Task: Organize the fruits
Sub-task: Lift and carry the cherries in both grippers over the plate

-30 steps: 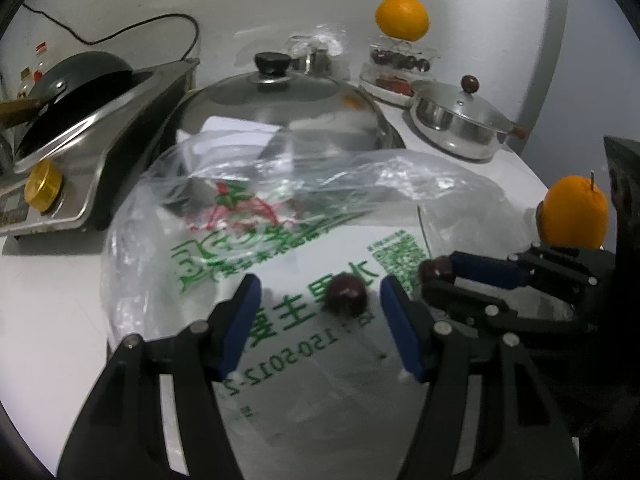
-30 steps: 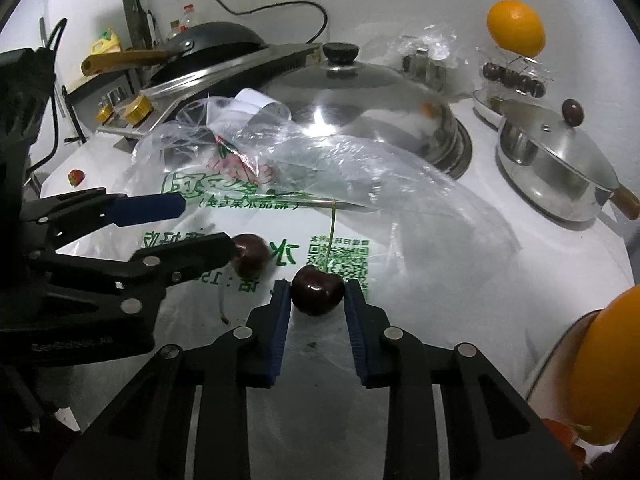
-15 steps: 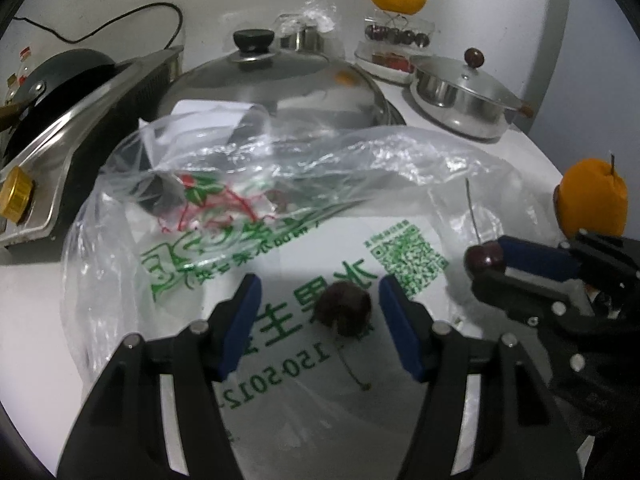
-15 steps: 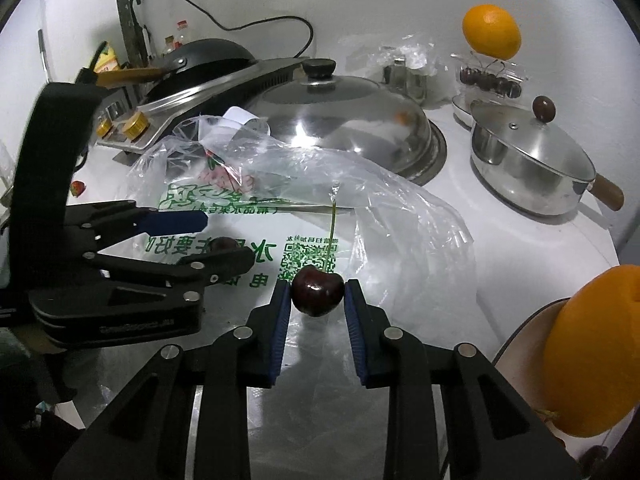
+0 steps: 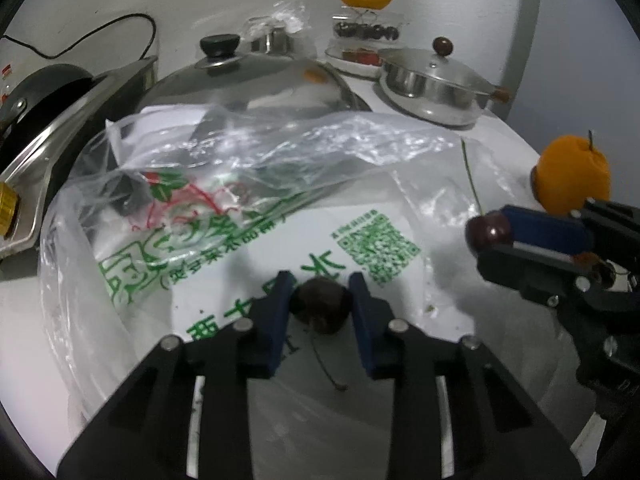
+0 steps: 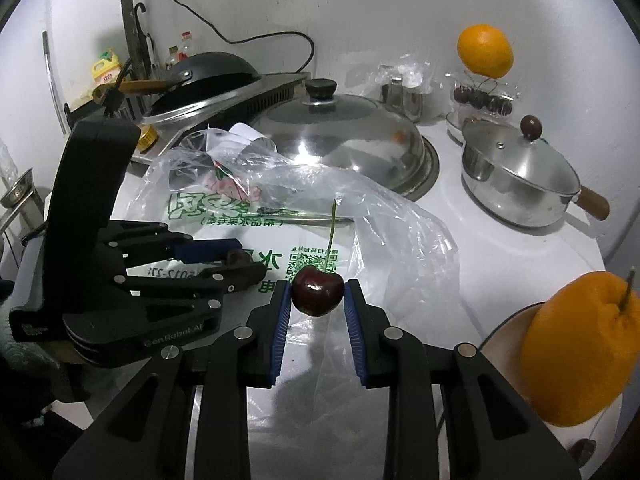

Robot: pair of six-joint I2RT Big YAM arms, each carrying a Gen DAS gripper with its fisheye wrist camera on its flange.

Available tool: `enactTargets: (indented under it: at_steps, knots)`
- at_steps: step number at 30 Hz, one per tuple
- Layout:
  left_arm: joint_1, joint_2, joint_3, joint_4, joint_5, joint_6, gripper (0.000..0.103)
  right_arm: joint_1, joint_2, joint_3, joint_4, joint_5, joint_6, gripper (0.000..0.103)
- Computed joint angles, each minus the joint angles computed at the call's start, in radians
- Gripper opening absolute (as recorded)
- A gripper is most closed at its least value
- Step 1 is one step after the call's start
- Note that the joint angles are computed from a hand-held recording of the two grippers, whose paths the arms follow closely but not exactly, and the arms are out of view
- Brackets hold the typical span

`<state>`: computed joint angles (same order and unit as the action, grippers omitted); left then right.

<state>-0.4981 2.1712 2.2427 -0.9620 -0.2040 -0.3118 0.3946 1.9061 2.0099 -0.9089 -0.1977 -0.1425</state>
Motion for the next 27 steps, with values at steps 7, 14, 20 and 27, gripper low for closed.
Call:
enactTargets:
  at_steps: [7, 14, 20, 27]
  knots:
    - [-0.012, -0.043, -0.041, 0.03, -0.003, 0.0, 0.03, -0.001, -0.043, -0.041, 0.016, 0.018, 0.0, 0.029]
    - [-0.033, -0.075, -0.058, 0.048, -0.014, 0.005, 0.03, -0.009, -0.106, -0.11, 0.045, 0.034, 0.005, 0.029]
    - [-0.058, -0.087, -0.053, 0.052, -0.031, 0.013, 0.03, -0.026, -0.162, -0.176, 0.07, 0.044, 0.01, 0.029]
    - [-0.09, -0.093, -0.045, 0.052, -0.044, 0.021, 0.03, -0.049, -0.225, -0.251, 0.094, 0.055, 0.016, 0.029]
